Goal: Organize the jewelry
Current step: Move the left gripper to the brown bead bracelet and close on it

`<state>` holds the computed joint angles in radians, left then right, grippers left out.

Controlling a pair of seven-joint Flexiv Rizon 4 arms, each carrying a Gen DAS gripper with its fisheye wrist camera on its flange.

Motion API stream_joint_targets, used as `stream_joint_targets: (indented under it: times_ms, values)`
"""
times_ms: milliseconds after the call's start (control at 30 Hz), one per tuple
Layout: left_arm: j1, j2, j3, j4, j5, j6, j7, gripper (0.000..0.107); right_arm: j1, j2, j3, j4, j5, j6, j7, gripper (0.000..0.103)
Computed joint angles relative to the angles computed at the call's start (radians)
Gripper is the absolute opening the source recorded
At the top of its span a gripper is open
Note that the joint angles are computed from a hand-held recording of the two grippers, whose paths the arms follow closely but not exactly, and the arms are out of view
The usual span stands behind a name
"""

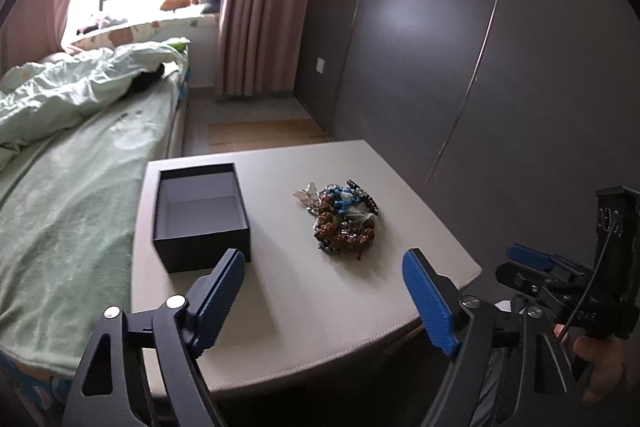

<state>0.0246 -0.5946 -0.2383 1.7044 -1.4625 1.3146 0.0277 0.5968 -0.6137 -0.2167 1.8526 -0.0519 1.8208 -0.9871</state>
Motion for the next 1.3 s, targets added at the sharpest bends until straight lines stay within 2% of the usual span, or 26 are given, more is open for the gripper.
stream_joint_targets:
  times_ms: [67,167,233,300,400,533,633,867,1067,1100,1233,1300]
  values:
    - [-0.001,-0.031,0.015,-0.031,0.087,-0.026,-0.080,0.079,-0.073,-0.016,0.074,-0.032,-0.023,-0.025,0.006,0.081]
    - [0.014,-0.071,0.016,-0.073,0.215,-0.065,-0.193,0.074,-0.168,-0.049,0.166,-0.084,-0.063,-0.054,0.015,0.077]
    - [0.013,-0.110,0.035,-0.121,0.327,-0.108,-0.297,0.065,-0.220,-0.070,0.216,-0.115,-0.089,-0.069,0.016,0.071]
    - [0.013,-0.144,0.044,-0.167,0.409,-0.139,-0.370,0.061,-0.272,-0.091,0.269,-0.150,-0.112,-0.098,0.019,0.065]
    - [0.012,-0.195,0.060,-0.243,0.524,-0.192,-0.475,0.058,-0.313,-0.115,0.310,-0.183,-0.133,-0.118,0.019,0.062]
    - [0.013,-0.262,0.073,-0.346,0.650,-0.264,-0.600,0.049,-0.366,-0.151,0.367,-0.233,-0.148,-0.151,0.014,0.061]
    - [0.006,-0.319,0.093,-0.442,0.742,-0.326,-0.700,0.047,-0.395,-0.175,0.401,-0.266,-0.151,-0.173,0.006,0.059]
    - [-0.006,-0.442,0.116,-0.654,0.906,-0.440,-0.885,0.047,-0.460,-0.228,0.487,-0.351,-0.145,-0.222,-0.038,0.051]
    - [-0.011,-0.536,0.116,-0.818,1.015,-0.529,-0.997,0.047,-0.489,-0.274,0.536,-0.433,-0.121,-0.270,-0.093,0.051]
    - [-0.012,-0.549,0.117,-0.843,1.028,-0.549,-1.013,0.045,-0.497,-0.286,0.551,-0.453,-0.116,-0.282,-0.107,0.051]
    - [-0.010,-0.580,0.111,-0.908,1.063,-0.602,-1.055,0.020,-0.513,-0.334,0.601,-0.543,-0.091,-0.342,-0.170,0.051]
    - [-0.009,-0.565,0.103,-0.887,1.074,-0.575,-1.047,0.020,-0.519,-0.365,0.633,-0.606,-0.081,-0.389,-0.214,0.051]
